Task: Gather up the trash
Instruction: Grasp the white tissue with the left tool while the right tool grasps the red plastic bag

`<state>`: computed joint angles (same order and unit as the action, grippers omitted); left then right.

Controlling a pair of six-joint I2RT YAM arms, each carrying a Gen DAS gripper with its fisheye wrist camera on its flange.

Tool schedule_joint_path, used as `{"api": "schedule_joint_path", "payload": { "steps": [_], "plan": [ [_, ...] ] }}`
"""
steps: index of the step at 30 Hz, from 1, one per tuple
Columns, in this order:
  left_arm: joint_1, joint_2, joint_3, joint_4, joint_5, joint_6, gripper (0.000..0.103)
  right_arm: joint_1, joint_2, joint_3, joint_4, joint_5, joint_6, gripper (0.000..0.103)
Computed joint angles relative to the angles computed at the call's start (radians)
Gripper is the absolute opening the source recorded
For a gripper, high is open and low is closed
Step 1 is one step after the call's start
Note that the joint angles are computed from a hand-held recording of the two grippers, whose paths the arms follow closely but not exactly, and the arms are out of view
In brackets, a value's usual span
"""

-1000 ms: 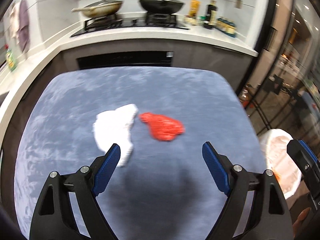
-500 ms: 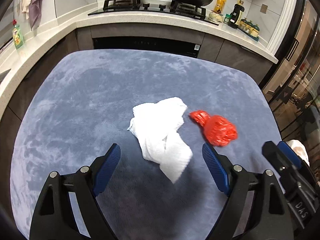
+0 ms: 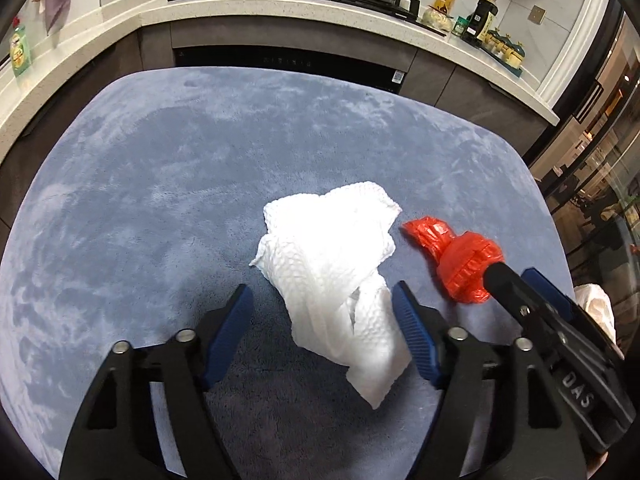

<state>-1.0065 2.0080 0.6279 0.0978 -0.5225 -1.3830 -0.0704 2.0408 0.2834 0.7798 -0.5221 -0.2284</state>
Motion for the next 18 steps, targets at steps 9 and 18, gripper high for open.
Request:
{"api": "schedule_joint_path", "payload": {
  "steps": [9, 18],
  "plan": [
    [0.011, 0.024, -0.031, 0.053, 0.002, 0.000, 0.036, 0.083, 0.094, 0.060, 0.030, 0.026, 0.045, 0.062],
    [-0.022, -0.015, -0.002, -0.003, -0.024, 0.002, 0.010, 0.031, 0.021, 0.013, 0.013, -0.025, 0.011, 0.038]
  ]
}}
